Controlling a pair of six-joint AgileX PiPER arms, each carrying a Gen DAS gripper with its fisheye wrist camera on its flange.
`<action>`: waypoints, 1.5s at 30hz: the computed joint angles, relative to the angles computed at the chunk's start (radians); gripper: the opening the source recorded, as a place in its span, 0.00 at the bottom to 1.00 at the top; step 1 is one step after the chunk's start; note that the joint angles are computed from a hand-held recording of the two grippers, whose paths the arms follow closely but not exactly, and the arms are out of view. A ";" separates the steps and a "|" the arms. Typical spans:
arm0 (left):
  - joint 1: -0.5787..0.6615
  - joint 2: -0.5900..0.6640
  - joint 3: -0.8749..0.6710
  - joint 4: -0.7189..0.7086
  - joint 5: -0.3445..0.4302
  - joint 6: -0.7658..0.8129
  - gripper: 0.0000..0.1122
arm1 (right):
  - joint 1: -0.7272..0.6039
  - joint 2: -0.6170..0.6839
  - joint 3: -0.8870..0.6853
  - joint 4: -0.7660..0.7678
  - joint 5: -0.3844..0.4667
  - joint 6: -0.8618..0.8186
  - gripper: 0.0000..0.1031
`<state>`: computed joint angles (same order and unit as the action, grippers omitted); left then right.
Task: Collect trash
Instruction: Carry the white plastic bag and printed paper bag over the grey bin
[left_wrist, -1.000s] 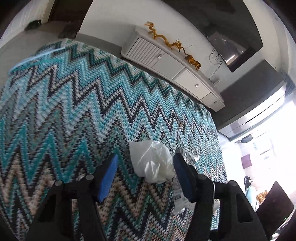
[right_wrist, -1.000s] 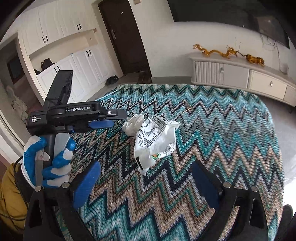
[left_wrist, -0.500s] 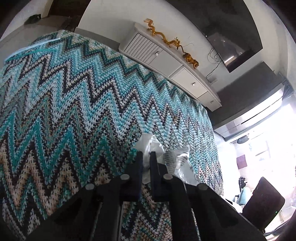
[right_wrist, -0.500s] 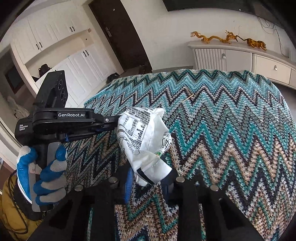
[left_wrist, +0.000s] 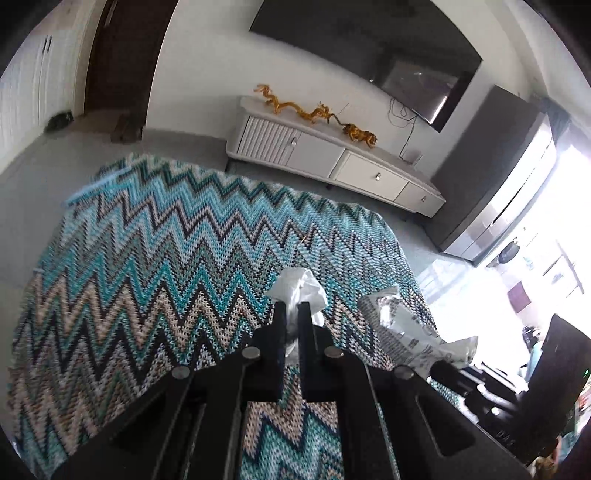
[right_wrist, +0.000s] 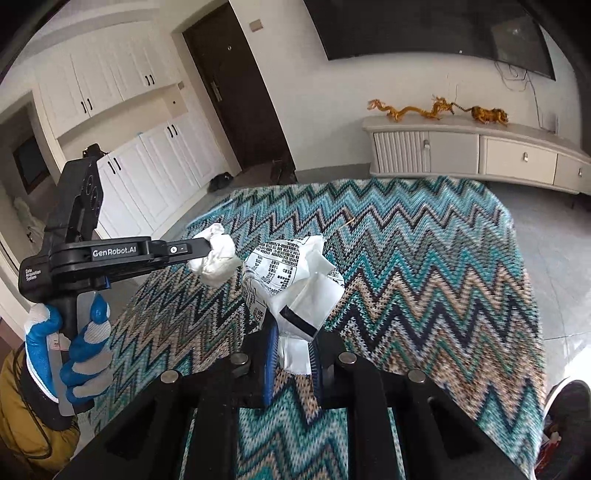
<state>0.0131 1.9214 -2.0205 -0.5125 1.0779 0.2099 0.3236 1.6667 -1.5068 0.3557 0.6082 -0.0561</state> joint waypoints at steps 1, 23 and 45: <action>-0.014 -0.055 0.056 0.023 -0.034 0.009 0.04 | 0.004 -0.034 0.024 -0.015 -0.007 0.015 0.14; -0.578 -0.463 0.348 0.899 -0.266 -0.494 0.04 | -0.132 -0.576 0.344 -0.108 -0.024 0.101 0.14; -1.009 0.083 -0.370 1.084 0.020 -0.423 0.04 | -1.259 -0.723 0.583 0.731 0.420 -0.767 0.14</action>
<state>-0.9955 2.0046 -2.3902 0.5710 1.0977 -0.2131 -0.9357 0.9436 -0.9236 1.0865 1.0281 -0.8231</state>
